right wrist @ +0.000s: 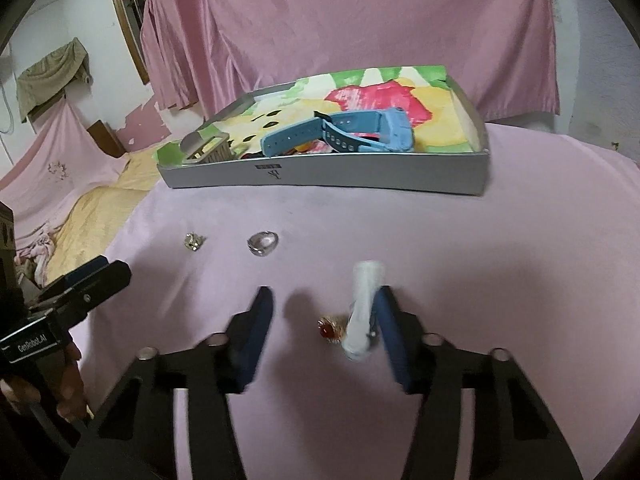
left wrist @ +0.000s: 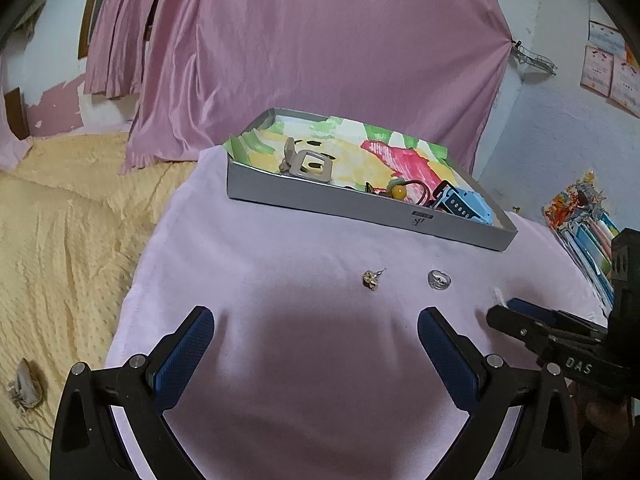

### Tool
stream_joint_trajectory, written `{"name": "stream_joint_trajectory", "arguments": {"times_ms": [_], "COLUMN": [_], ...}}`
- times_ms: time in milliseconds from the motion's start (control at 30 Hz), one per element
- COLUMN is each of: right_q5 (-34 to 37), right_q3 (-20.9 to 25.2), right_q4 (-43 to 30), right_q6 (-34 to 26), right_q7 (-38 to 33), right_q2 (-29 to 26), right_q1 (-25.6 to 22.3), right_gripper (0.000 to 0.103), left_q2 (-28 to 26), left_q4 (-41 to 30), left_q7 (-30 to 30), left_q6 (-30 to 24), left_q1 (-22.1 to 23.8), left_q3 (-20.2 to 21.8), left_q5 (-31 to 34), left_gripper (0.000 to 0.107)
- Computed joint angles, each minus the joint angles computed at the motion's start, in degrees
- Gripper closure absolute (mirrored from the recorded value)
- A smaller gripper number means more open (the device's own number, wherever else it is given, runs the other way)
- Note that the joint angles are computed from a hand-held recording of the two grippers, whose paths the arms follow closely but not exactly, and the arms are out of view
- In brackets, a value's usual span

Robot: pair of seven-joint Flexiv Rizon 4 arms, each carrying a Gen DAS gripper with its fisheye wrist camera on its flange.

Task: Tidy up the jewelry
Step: 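Grasp the white hair clip with the right gripper while the left grasps the gold stud earring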

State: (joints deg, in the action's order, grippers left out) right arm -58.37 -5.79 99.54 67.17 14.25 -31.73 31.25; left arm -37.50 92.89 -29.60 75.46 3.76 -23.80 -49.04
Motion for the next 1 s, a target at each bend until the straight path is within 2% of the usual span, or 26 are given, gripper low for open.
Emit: {"name": "stream_joint_trajectory", "arguments": {"times_ms": [100,233,300,533,633,700,800,1000], "right_q5": [0.61,0.98,1.71,5.12,8.46,10.7,13.09,14.7], "right_q3": [0.15,-0.32,-0.37,-0.89,0.08,0.67,0.97,0.06], "right_q4": [-0.92,-1.61,-2.16,-4.59,-5.89,-7.14,-8.44,-8.08], "right_q6": [0.39,2.1,2.58,3.62,3.72,1.37,-0.2,0.07], "right_q7": [-1.08,-1.74,-2.86,-7.45,-10.96,-14.37,-17.81,-20.21], "right_q2": [-0.72,-1.4,-1.9,-3.71,-4.46,-4.84,-5.29,-4.97], "right_q1": [-0.25,-0.28,-0.41,-0.35,-1.01,-0.88,-0.68,0.14], "right_gripper": [0.07,0.072,0.081,0.082,0.087,0.091,0.091,0.091], "left_q2": [-0.3,-0.91,-1.27,-2.46,-3.11,-3.65,-3.99,-4.94], "left_q4": [-1.02,-2.49,-3.26,-5.78,-7.23,-8.43,-9.09,-11.25], "left_q7": [-1.34,-2.68,-3.32,-4.56,-5.54,-6.69,-6.95,-8.01], "left_q6": [-1.88,-3.84,-4.45,-6.1,-7.37,-8.5,-9.38,-12.01], "left_q1": [-0.54,-1.37,-1.86,-3.03,-3.65,-4.19,-4.25,-5.69], "left_q3": [1.1,2.39,2.95,3.92,4.7,5.5,5.38,6.96], "left_q5": [1.14,3.0,3.92,7.02,8.67,9.91,10.72,13.71], "left_gripper": [0.005,0.005,0.005,0.006,0.015,0.02,0.028,0.049]}}
